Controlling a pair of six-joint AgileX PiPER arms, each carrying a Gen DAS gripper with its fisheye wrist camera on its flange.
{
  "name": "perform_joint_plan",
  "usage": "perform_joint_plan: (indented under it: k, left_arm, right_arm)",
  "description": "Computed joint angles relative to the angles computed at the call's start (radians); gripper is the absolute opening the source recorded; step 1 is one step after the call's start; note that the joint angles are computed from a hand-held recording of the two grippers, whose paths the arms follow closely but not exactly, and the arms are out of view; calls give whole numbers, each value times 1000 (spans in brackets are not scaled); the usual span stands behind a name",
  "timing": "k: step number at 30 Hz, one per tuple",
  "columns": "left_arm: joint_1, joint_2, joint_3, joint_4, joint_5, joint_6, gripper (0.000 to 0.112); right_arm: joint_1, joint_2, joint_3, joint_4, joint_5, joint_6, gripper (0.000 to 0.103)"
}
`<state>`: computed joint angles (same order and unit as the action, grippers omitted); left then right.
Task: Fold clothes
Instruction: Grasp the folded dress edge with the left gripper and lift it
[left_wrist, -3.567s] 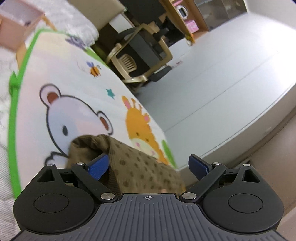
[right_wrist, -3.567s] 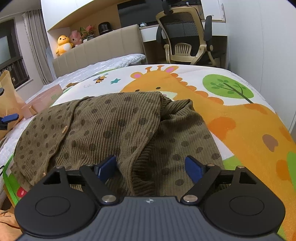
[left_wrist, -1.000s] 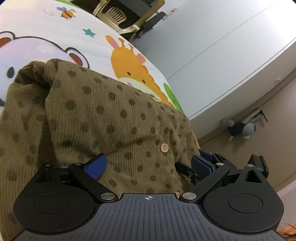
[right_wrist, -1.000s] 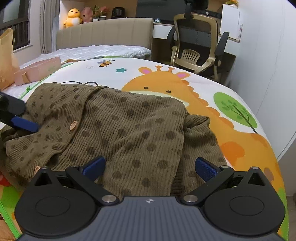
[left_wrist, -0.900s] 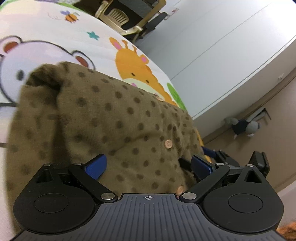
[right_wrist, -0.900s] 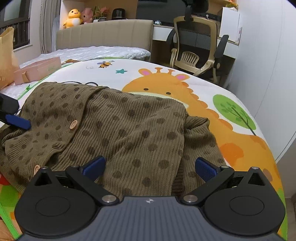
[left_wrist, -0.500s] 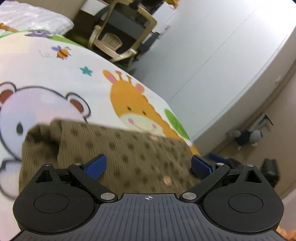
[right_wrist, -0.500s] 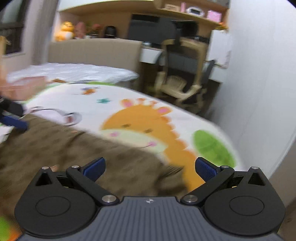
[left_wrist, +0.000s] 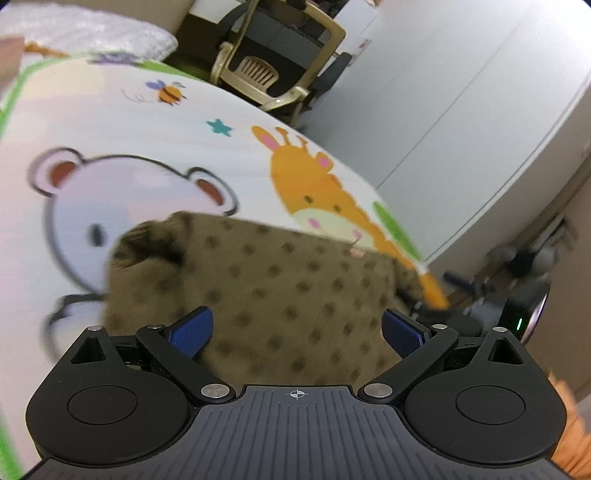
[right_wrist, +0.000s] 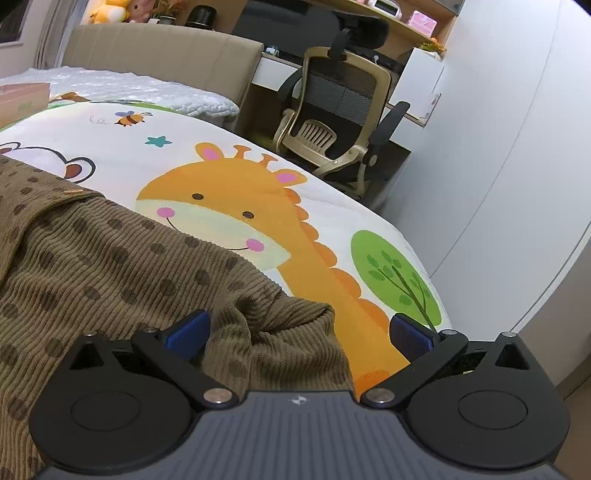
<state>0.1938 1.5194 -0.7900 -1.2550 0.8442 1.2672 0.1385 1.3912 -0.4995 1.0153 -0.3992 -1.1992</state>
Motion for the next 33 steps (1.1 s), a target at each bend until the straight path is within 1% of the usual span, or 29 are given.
perform_joint_plan:
  k: [3,5,6,7,8,9,10,12,14,16,23,29,31,33]
  left_arm:
    - [57,-69,43,98,-30,-24,100]
    - [114,-94,67,136,-27,-26,99]
    - [137,-105,76,151,-27,-26,93]
    - [154,-116,83,166,-29,-26,82]
    - [171,-127,90,180,-32,-26,56]
    - [183,-134,95,191,-37,-30,54]
    - [191,-139,99,199,-46,-36,55]
    - [197,-134,104,203,-46,-35,62]
    - [188,-123,110,196,-42,-22,63]
    - [159,-123,127,173,-71,10,63]
    - [96,-152,171,129,-160,77,63]
    - [104,-153,190,83,-164,139,63]
    - [107,-155,198,67,-167,165,62]
    - [102,-165,210,58,-187,190,55]
  right_arm:
    - [-2,-6,5,-11,2,14,103]
    - [-7,-5,4,-23,8,27,103]
    - [-11,-4,2,-29,14,33,103]
    - [-15,-3,0,-34,19,38,103]
    - [-19,-2,-1,-40,25,43,103]
    - [-23,-2,-3,-45,30,49,103]
    - [-24,-2,-2,-49,31,54,103]
    - [-23,-1,0,-55,29,63,103]
    - [-23,-2,2,-64,28,75,103]
    - [-26,-1,1,-70,32,81,103]
    - [-29,-2,6,-90,31,106,103]
    - [-22,-5,12,-90,18,114,103]
    - [-20,-7,15,-90,13,116,103]
    - [-2,-27,24,-52,-6,88,103]
